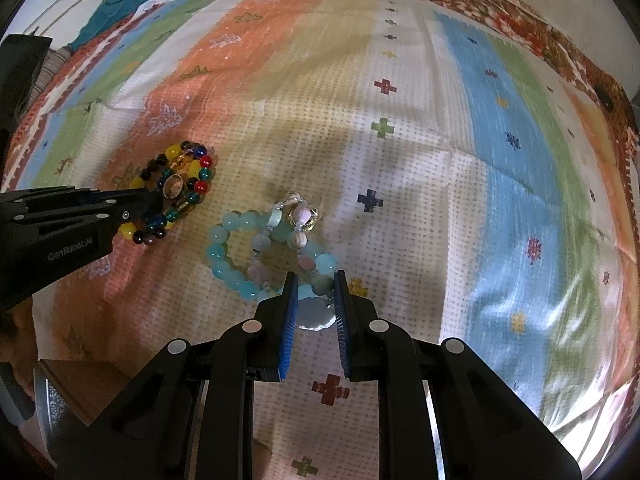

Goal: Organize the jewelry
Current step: 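Lift the multicolour bracelet with the left gripper while the right lifts the light blue bracelet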

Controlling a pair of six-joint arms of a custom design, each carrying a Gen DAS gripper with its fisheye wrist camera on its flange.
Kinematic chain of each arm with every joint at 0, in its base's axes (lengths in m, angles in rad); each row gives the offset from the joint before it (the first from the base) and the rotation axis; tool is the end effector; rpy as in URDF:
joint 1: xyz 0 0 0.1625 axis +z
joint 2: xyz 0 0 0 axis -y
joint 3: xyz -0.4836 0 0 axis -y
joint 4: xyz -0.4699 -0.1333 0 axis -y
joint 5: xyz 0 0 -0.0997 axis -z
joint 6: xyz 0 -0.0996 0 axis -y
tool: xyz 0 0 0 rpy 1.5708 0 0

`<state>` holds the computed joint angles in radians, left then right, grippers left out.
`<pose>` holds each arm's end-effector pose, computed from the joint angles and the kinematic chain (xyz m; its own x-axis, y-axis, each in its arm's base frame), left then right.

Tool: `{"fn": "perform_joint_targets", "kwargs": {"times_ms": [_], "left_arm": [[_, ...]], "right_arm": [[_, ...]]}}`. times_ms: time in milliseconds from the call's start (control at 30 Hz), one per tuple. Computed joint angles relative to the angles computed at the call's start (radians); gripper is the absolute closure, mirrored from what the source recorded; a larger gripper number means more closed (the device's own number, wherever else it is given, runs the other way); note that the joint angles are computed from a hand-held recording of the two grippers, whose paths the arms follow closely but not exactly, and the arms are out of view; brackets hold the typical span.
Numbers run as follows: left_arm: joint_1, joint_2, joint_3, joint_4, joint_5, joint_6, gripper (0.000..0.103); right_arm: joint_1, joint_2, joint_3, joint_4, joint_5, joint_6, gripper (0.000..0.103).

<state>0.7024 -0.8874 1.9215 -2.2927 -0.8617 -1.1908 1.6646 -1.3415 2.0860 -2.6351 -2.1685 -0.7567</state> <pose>-0.3431 -0.5500 0.0311 -0.7998 -0.3082 -0.5151 -0.0441 0.8860 -0.4615 0.1309 -0.5663 0.2682 -0.5494 -0.5771 0.6043 -0.6410 0.7550 0.1382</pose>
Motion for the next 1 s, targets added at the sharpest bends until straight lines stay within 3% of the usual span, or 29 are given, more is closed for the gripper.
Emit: {"fn": "perform_joint_targets", "kwargs": {"times_ms": [567,1000], "left_arm": [[-0.064,-0.043,-0.017,0.092,0.063,-0.039,0.094],[-0.115,-0.053,-0.043,0.198,0.099,-0.070,0.094]], "right_arm": [[0.024,-0.062,0.004,0.009,0.073,0.002,0.089],[0.034,-0.100,0.026,-0.029,0.082,-0.036,0.089]]}}
